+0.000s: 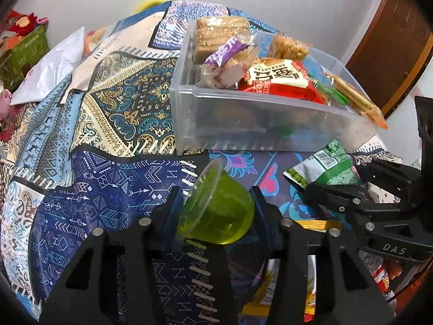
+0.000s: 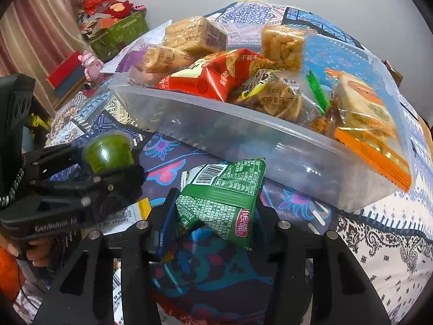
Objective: Organize snacks
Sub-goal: 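Grasp a green jelly cup with the left tool while the right tool grasps a green chip bag, then lower the jelly cup and green chip bag into the clear box and release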
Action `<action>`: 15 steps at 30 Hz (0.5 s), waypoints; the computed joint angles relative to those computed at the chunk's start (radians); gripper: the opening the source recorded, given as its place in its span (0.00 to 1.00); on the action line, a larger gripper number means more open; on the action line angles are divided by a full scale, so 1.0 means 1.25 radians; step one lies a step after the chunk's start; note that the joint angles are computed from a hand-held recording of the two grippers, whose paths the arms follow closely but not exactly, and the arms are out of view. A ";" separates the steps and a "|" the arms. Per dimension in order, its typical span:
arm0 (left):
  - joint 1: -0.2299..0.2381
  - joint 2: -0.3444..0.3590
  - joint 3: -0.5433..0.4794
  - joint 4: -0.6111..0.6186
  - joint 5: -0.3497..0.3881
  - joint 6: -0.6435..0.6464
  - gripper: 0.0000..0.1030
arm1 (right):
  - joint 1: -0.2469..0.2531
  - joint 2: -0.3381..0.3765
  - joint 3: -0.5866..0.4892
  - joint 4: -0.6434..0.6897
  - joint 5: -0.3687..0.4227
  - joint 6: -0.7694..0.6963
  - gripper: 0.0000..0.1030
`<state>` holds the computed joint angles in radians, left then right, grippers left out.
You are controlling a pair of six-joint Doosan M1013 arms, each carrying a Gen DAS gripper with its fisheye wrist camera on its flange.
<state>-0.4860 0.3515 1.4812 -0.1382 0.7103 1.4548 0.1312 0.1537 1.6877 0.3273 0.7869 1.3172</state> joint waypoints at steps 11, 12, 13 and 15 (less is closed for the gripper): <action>-0.010 -0.041 0.030 0.024 -0.032 -0.017 0.40 | -0.003 -0.050 0.030 -0.010 -0.054 -0.002 0.38; -0.012 -0.045 0.030 0.026 -0.033 -0.019 0.40 | -0.004 -0.054 0.031 -0.008 -0.057 -0.003 0.38; -0.013 -0.049 0.031 0.026 -0.038 -0.019 0.40 | -0.005 -0.057 0.030 -0.004 -0.057 -0.005 0.38; -0.015 -0.057 0.035 0.027 -0.048 -0.020 0.40 | -0.006 -0.064 0.030 -0.003 -0.065 -0.005 0.38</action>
<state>-0.5050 0.2803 1.5245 -0.1040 0.6499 1.4300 0.1234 0.0733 1.7257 0.3240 0.7051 1.3105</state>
